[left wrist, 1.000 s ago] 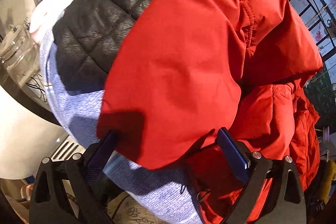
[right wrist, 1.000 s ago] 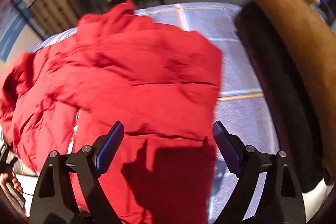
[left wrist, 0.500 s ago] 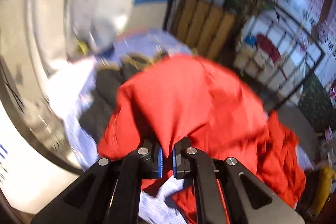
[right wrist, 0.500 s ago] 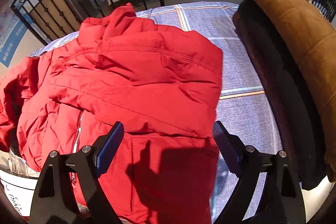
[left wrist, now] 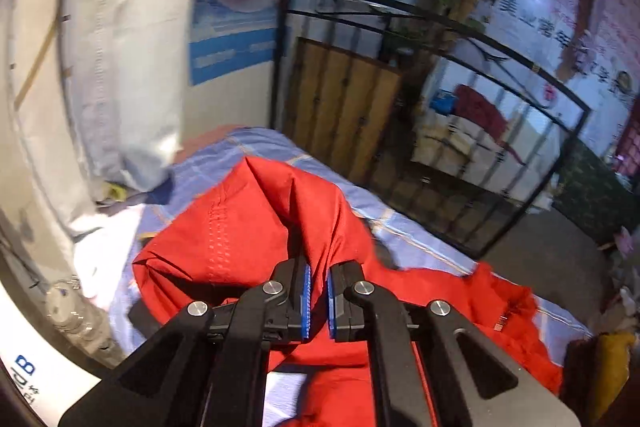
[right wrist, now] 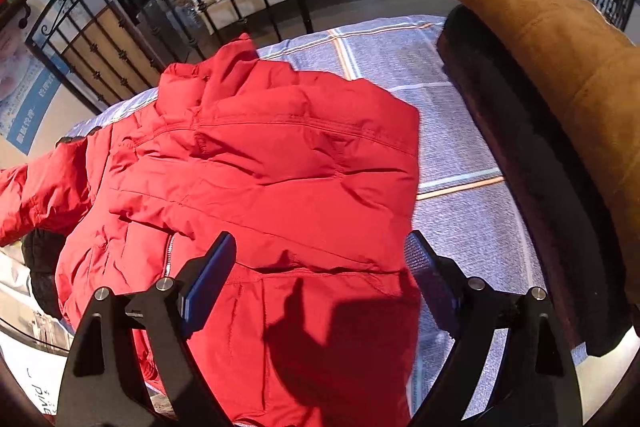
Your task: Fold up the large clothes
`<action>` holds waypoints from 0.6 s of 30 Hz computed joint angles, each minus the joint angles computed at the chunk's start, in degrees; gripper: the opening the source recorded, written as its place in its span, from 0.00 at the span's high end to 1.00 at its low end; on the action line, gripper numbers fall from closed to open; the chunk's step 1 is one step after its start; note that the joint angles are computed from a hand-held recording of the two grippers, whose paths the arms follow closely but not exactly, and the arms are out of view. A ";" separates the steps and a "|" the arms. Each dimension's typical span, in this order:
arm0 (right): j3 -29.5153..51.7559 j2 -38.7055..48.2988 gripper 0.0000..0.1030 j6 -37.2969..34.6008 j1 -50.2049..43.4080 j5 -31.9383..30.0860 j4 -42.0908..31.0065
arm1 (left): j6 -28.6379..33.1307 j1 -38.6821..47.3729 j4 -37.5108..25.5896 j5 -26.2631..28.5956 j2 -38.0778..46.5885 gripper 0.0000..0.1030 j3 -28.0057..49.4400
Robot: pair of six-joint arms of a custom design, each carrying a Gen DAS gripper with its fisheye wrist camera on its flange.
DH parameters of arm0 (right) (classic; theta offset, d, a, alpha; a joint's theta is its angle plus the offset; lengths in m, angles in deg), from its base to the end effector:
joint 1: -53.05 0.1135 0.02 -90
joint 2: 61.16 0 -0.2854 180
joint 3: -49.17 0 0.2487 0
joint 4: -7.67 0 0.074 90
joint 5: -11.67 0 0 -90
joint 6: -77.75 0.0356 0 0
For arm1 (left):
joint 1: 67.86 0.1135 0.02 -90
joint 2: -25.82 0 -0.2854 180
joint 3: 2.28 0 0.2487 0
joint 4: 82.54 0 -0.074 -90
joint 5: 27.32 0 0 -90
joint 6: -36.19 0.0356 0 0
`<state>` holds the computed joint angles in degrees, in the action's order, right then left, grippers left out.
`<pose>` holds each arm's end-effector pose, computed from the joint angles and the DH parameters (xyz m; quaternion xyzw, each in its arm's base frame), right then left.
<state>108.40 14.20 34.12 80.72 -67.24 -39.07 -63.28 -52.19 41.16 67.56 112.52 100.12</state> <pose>0.2126 0.1037 0.2236 0.1796 0.9510 0.0656 0.2429 0.3148 0.0852 0.3945 -0.1802 0.8898 -0.0160 0.4190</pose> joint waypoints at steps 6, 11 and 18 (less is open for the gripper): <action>-3.71 -5.63 0.17 3.52 -2.15 0.45 -1.15 | -16.07 -30.27 2.86 2.16 3.78 0.95 3.08; -4.41 -10.23 0.17 3.17 -3.93 -1.08 -2.55 | -24.15 -46.09 2.44 -2.36 14.94 0.95 9.30; -4.53 -10.12 0.17 0.70 -7.20 -10.65 2.13 | -17.11 -53.83 -15.97 -4.29 25.10 0.95 17.25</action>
